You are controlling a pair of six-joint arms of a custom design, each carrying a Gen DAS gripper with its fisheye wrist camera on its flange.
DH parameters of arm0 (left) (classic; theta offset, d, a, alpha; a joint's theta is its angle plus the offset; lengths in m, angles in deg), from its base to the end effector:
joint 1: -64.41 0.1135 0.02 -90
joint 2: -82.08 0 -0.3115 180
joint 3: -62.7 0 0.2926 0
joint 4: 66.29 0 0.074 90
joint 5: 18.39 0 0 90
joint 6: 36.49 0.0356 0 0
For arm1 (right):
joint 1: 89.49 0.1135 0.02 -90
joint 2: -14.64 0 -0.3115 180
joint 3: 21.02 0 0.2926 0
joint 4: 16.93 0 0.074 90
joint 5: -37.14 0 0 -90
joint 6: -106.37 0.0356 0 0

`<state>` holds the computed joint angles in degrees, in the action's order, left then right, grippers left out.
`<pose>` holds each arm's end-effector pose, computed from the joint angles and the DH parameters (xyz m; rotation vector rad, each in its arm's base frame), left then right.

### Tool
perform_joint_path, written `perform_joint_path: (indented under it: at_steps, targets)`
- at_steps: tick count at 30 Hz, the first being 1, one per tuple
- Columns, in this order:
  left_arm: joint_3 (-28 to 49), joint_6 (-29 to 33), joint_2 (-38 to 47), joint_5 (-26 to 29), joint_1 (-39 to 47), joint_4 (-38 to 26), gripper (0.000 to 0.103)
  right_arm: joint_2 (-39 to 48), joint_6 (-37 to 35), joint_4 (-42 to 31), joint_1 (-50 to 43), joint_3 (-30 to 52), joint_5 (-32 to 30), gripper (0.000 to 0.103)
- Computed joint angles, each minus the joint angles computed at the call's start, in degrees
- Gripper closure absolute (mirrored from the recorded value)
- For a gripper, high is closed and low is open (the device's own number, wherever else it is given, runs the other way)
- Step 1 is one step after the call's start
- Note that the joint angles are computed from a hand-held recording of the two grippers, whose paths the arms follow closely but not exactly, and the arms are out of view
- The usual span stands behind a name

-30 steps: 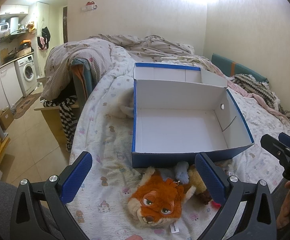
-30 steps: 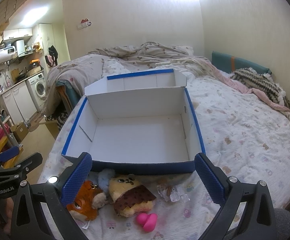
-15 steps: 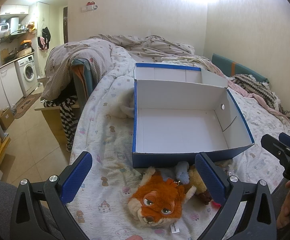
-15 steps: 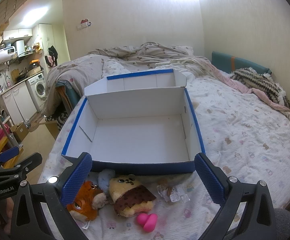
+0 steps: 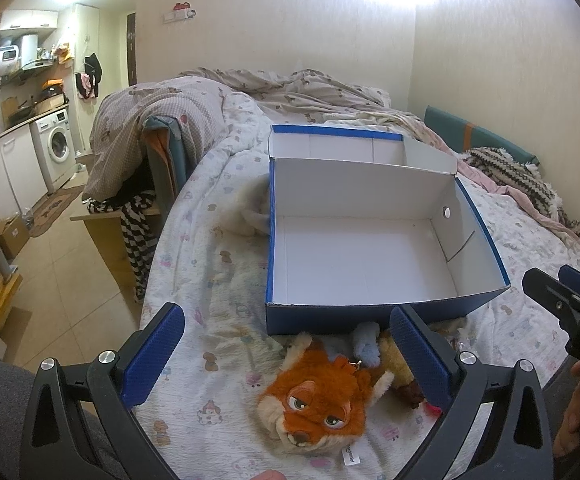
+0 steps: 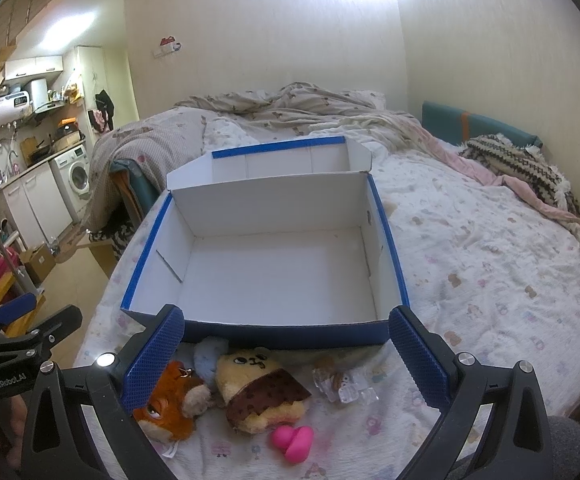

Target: Organize soft objects

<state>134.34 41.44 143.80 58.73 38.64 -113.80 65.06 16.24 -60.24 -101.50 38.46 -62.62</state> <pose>0.2257 -0.1001 0.3719 0.1415 2.2056 -0.1165 0.1975 -0.0358 0.3383 0.1264 2.1557 0.0625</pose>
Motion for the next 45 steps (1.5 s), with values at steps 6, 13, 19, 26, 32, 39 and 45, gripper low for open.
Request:
perform_joint_path:
  at_steps: [6,13,19,26,32,39,45]
  targets:
    - [-0.2,-0.2,0.4,0.7,0.6,-0.3,0.001,0.5,-0.4,-0.4,-0.3,0.3,-0.5,0.0]
    - [3.6,-0.6,4.9,3.5,4.5,-4.6,0.001,9.5,-1.8,-6.7,-5.2,5.8,-8.5,0.0]
    - [11.1,-1.1,17.7,8.0,10.0,-15.4,0.001,20.8,-3.7,-13.3,-7.4,10.3,-11.4,0.0]
    - [13.2,4.0,28.2,14.6,6.7,-21.9,0.001,24.0,-2.9,-13.3,-8.1,8.7,-12.4,0.0]
    - [17.2,14.2,36.5,17.0,2.6,-28.2,0.001,25.4,-4.0,-14.8,-9.8,9.1,-13.2,0.0]
    - [18.6,16.2,41.1,13.8,1.7,-26.4,0.001,25.6,-3.7,-14.0,-9.9,9.1,-13.0,0.0]
    - [16.9,16.7,42.7,15.6,1.8,-23.2,0.018,26.5,-3.2,-13.4,-9.0,9.4,-12.5,0.0]
